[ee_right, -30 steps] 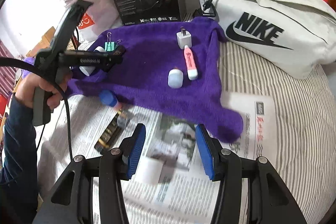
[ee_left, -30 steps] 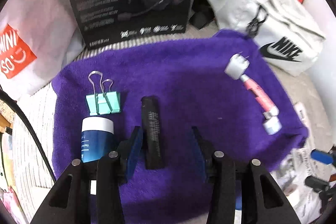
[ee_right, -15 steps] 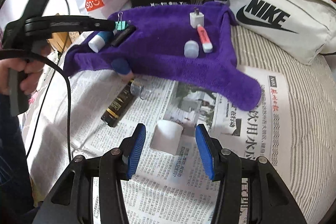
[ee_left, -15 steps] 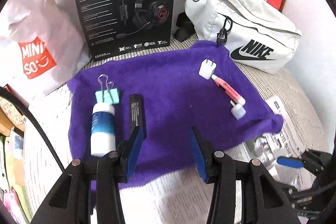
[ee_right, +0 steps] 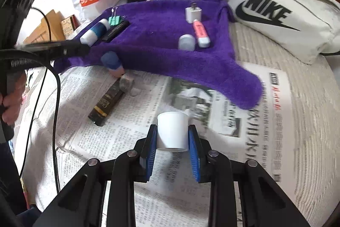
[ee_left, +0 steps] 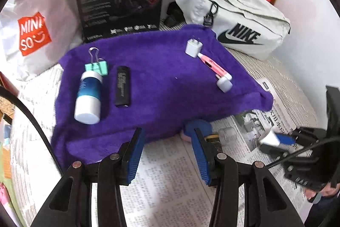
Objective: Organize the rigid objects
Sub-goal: 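Grasp the white roll with the right gripper while the left gripper grasps the blue-lidded pink jar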
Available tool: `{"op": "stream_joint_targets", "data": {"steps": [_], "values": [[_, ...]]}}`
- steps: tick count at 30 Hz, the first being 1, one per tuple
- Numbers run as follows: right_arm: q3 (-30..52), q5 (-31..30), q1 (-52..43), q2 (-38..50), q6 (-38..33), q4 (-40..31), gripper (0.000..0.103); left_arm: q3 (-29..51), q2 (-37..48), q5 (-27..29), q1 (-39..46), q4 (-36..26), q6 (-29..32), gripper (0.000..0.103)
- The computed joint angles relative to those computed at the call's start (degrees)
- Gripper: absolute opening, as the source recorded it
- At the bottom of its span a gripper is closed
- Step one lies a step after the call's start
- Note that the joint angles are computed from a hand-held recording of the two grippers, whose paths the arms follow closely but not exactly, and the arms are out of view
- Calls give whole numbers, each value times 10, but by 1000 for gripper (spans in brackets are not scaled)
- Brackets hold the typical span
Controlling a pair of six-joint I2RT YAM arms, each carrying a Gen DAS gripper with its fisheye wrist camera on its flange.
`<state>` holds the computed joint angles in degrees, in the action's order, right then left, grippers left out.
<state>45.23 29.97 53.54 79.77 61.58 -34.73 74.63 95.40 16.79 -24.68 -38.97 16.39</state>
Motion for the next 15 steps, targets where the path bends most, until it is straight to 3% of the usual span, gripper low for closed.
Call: {"op": "stream_joint_targets", "data": {"steps": [7,15], "values": [[-15,25,3,-54,42,-69,28,-21,4,-13,-41,15,-8,44],[-36,31,4,-97,61,-96,28,-20,21,-41,-74,27,-22,44]]}}
